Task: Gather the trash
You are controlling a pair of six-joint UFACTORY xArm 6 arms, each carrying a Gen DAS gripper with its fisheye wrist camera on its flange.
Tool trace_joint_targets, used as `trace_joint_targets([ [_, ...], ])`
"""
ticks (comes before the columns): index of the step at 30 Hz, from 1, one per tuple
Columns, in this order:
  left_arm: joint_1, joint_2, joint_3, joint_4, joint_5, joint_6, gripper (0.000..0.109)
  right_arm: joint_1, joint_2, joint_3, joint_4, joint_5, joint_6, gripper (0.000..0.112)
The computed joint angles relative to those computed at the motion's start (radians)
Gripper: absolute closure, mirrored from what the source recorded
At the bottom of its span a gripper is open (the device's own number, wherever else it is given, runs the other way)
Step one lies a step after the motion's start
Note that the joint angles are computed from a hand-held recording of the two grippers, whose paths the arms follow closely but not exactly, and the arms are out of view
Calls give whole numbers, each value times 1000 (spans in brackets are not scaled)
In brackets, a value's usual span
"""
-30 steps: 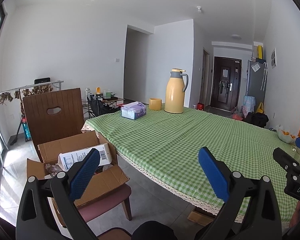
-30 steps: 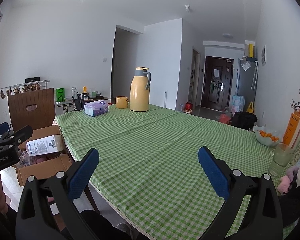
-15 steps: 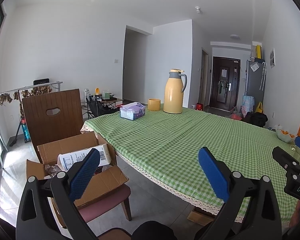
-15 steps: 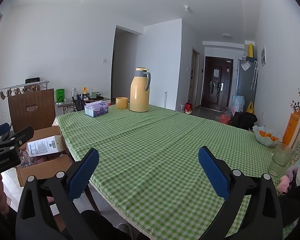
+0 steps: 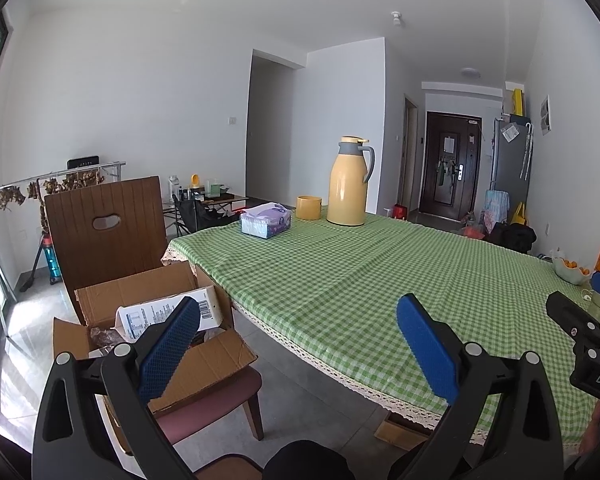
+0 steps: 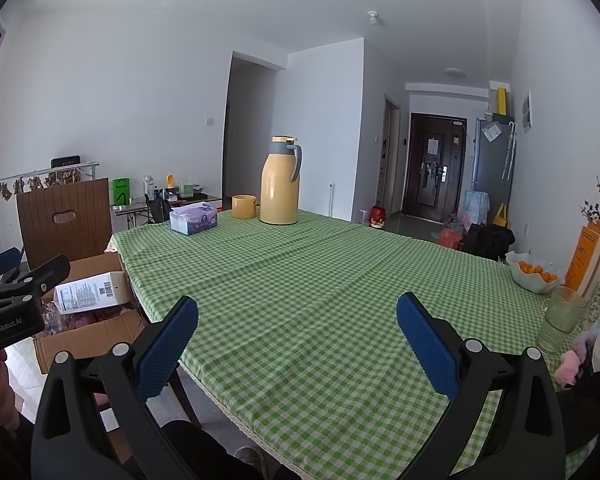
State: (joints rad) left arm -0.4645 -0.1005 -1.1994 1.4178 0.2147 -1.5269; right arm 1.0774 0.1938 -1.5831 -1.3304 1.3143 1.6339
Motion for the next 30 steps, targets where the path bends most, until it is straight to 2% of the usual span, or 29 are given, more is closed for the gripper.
trace_joint_targets([
  [13, -3, -1, -3, -3, 3, 5, 13, 3, 15, -20, 3, 4, -4, 17],
  [23, 1, 1, -1, -66, -5, 56, 13, 5, 22, -30, 3, 8, -3, 17],
  [30, 7, 8, -6, -41, -27, 35, 13, 5, 22, -29, 1, 8, -2, 17],
])
